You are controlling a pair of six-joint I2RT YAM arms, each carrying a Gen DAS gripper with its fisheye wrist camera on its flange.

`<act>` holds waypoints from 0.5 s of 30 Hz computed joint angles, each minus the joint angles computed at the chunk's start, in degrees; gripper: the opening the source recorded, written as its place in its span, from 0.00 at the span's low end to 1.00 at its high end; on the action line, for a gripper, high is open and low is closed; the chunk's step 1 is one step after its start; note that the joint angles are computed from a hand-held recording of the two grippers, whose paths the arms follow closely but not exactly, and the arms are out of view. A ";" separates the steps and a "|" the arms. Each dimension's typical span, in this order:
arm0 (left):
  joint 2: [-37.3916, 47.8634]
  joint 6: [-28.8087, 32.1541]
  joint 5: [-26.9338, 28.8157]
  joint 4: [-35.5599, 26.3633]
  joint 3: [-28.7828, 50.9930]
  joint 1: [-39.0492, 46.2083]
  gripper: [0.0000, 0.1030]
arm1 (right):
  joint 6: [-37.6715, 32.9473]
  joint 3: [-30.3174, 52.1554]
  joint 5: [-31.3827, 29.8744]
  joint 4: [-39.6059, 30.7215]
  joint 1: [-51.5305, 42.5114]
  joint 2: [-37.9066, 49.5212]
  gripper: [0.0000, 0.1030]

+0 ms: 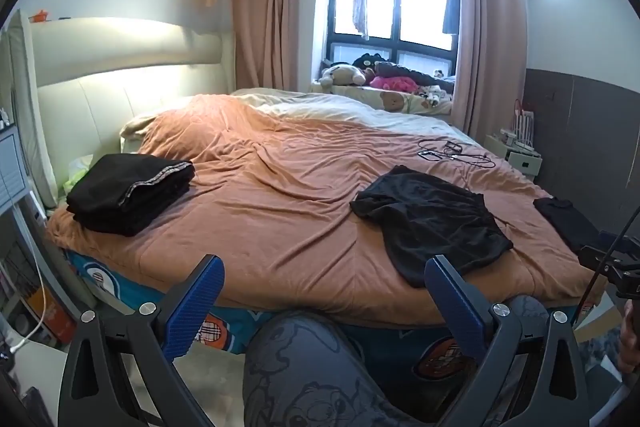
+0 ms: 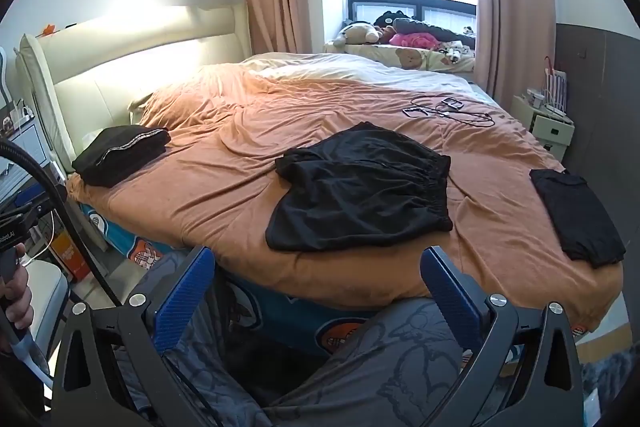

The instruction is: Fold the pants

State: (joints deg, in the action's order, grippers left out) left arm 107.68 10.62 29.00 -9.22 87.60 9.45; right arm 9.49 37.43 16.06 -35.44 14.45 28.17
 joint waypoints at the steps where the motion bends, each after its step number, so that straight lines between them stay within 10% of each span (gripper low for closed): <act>1: 0.05 -0.08 0.87 -0.17 0.16 0.16 0.98 | 0.18 0.15 0.17 -0.07 0.18 0.02 1.00; 15: -1.30 -0.11 2.47 1.06 -1.25 0.27 0.98 | 0.28 0.03 -0.74 -0.43 -2.12 -1.12 1.00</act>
